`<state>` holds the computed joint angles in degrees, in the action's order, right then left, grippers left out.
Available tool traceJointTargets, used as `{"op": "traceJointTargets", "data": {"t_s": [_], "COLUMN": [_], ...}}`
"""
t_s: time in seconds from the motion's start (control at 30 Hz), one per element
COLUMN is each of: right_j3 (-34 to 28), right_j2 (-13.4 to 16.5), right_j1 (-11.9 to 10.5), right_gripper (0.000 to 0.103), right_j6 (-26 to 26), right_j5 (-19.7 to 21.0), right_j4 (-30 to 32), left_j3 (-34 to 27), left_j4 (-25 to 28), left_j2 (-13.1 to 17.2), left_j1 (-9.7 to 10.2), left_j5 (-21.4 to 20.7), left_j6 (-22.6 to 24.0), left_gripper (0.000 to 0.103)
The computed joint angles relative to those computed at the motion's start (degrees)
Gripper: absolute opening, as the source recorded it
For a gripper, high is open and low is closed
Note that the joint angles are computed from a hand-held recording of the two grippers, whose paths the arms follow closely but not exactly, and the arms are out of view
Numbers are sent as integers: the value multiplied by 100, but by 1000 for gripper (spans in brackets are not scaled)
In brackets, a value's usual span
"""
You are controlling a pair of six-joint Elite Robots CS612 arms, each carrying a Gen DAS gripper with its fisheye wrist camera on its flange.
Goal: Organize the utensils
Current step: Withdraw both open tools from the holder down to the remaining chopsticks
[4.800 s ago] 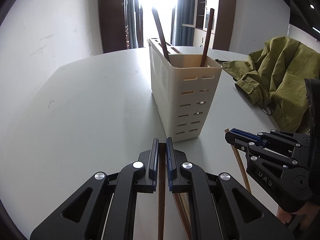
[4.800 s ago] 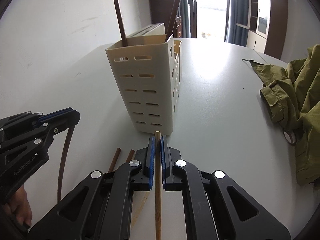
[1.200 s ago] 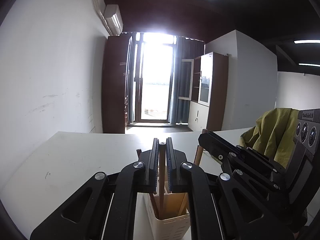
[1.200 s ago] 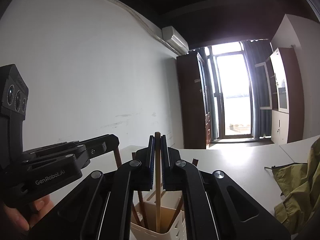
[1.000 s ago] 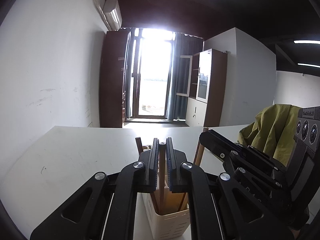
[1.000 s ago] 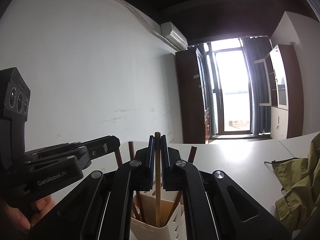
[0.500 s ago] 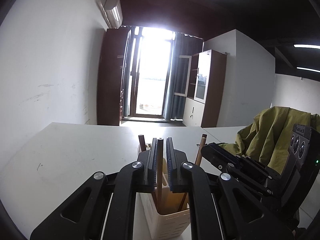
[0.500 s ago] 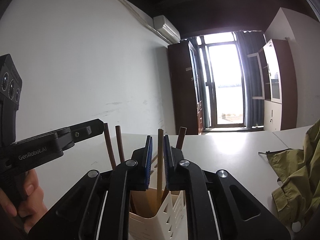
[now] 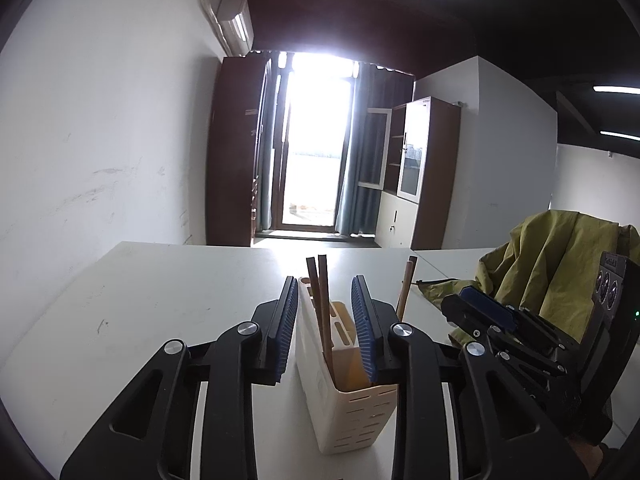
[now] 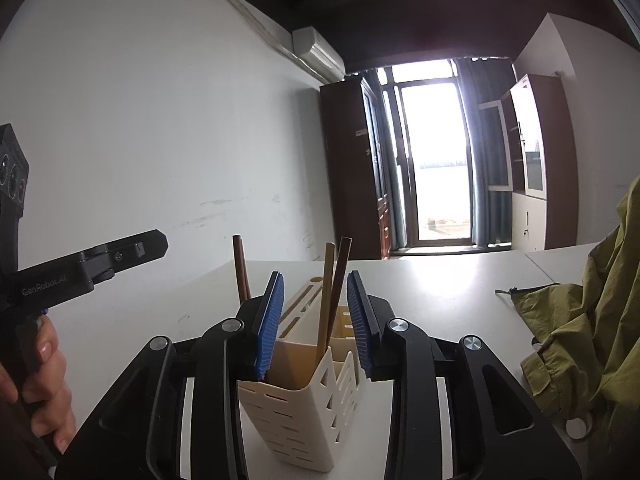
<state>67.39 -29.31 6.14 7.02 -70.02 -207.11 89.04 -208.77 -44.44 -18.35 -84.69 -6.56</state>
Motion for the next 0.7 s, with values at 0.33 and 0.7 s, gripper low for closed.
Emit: {"op": "traceJointTargets", "data": {"t_s": [0.33, 0.7], "right_j3": [624, 1125], "right_j2": [-278, -510], "right_j1": [67, 148], "right_gripper": [41, 45], "right_j6": [-31, -264], "right_j5": [-431, -698], "right_j4": [115, 464], "left_j3": [439, 724], "left_j4": [223, 534], "left_j2": [-114, -154], "left_j1": [-22, -95], "left_j5": [193, 229], "left_j6": [-37, 79], "left_gripper": [32, 36]}}
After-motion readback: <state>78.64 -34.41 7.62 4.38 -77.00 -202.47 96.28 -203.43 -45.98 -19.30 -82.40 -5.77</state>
